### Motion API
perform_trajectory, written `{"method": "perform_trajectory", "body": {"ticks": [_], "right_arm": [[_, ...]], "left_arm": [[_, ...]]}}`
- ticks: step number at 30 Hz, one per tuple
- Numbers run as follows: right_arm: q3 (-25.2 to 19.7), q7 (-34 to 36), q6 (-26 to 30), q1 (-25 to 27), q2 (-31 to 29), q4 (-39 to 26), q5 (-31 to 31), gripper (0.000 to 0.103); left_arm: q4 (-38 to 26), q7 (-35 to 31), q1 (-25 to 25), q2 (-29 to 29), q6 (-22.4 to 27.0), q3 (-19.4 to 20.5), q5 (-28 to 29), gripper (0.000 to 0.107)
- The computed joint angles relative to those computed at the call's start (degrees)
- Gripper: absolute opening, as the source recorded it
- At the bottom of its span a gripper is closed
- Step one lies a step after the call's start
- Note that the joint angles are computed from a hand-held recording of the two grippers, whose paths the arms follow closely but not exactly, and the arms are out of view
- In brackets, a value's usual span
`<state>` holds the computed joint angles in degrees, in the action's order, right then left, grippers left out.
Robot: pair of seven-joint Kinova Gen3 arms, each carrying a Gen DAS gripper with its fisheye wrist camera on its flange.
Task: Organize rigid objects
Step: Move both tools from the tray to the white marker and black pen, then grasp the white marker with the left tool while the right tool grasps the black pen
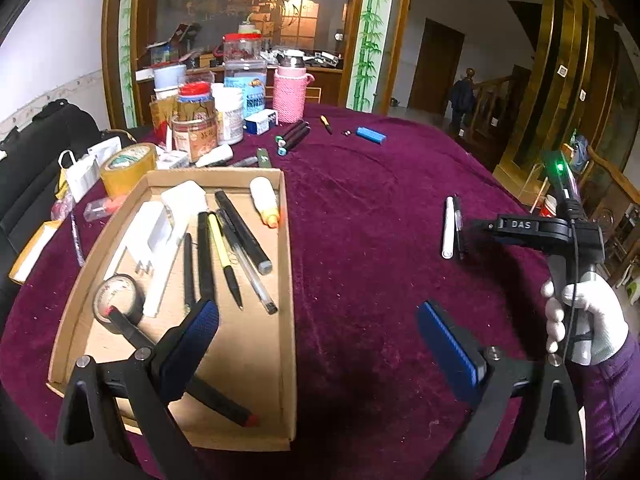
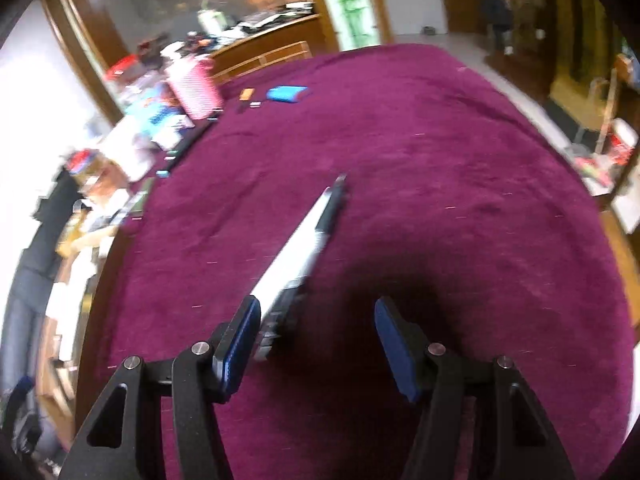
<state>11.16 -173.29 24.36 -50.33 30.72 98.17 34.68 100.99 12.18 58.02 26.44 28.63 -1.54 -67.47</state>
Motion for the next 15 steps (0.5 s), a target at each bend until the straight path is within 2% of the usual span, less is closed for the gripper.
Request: {"method": "perform_trajectory", "body": {"ticks": [5,7,9,11,12,15], "right_arm": [[-2.66,3.81,7.26,1.74,3.55,-6.29,-1.28,0.043],[-4.93,2.82,10.38,2.81,4.77,-8.51,1.44,0.039],[-3.67,3.61,14.99,1.00,6.69,-11.94,2.09,0.039],[-0.90,7.09,19.65,-1.24,9.21,-15.86,0.29,0.029],[-1.11,8.47,21.53,-0.79,10.44,-17.71,-0.39,0.021],[-2.52,8.34,22.29,0.68,11.29,-18.35,1.78,0.019]], "left_arm": [[-0.22,-1.07,-0.16,0.29,-1.33,-0.12,0.94,0.100],[-0.11,-0.95,0.25,0.23,-1.31,-0.56,0.82,0.100],[-0.16,-1.16,0.18,0.17,-1.40,-0.60,1.04,0.100],[-0.47,-1.85,-0.17,0.26,-1.86,-0.47,1.57,0.100],[-0.70,-2.26,-0.19,0.35,-2.06,-0.47,1.83,0.100],[-1.94,-4.14,0.22,0.73,-2.18,-0.59,2.48,0.100]]}}
